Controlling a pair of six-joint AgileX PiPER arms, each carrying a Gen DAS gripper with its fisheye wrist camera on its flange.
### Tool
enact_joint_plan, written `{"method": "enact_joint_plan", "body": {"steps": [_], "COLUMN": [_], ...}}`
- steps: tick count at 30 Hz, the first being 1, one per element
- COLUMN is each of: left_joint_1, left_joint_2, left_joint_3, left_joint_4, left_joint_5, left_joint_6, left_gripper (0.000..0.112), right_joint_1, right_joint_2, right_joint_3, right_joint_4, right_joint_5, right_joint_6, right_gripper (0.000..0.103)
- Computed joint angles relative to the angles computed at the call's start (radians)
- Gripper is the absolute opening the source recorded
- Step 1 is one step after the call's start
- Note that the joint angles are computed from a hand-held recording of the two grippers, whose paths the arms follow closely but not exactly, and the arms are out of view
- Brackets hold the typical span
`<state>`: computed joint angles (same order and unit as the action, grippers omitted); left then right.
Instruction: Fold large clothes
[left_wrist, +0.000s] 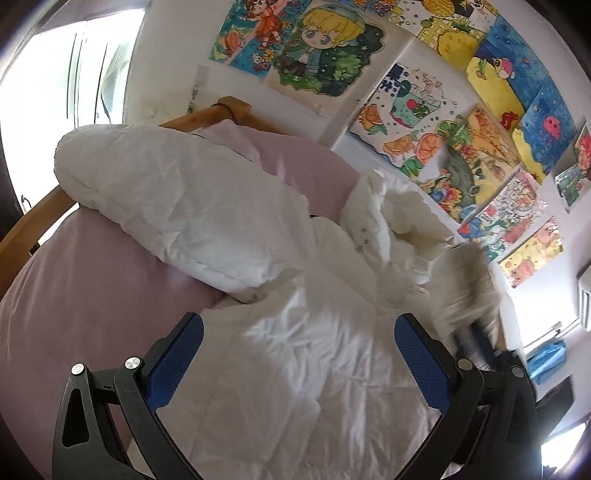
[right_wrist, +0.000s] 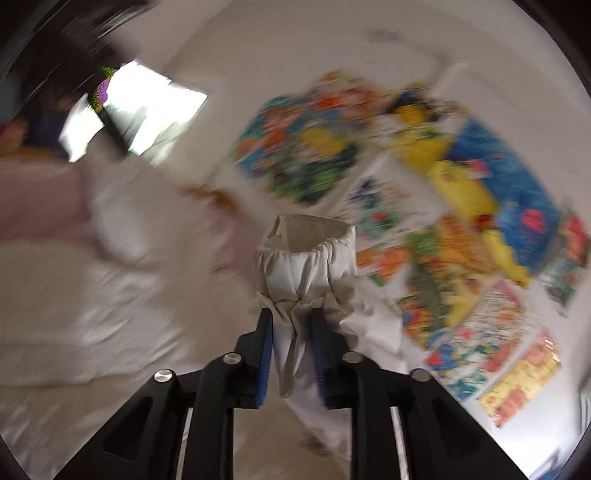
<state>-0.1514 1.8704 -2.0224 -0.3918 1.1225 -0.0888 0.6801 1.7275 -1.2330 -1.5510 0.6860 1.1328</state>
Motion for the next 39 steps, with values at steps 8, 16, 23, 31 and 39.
{"method": "enact_joint_plan", "body": {"steps": [8,16,23,31,39], "left_joint_1": [-0.036,-0.287,-0.301,-0.332,-0.428], "left_joint_2": [0.056,0.237,0.243,0.299,0.324], "left_joint_3": [0.075,-0.214,-0.112,-0.188,-0.138], "left_joint_4": [-0.079,0.284,0.208,0.295,0.553], "left_joint_5": [-0.031,0.022,-0.092,-0.036,-0.064], "left_joint_6": [0.079,-0.137,-0.147,-0.154,-0.224], "left_gripper": [0.102,0.102,0.098,0.010,0.009], "right_joint_1": [-0.134,-0.345,-0.797,-0.969,-0.917], "right_joint_2": [-0.231,-0.421,-0.341,-0.250,0.003], "right_joint_3": [0.176,0.302,0.202,0.150,-0.076], "right_joint_4": [0.461,0.406,1.027,1.625,1.549], "right_joint_5": [-0.361,-0.198,-0.298,-0.303,-0.237], "right_joint_6": [-0.452,-0.398,-0.594,-1.130,-1.120], "right_gripper": [0.087,0.094,0.094,0.094,0.093]}}
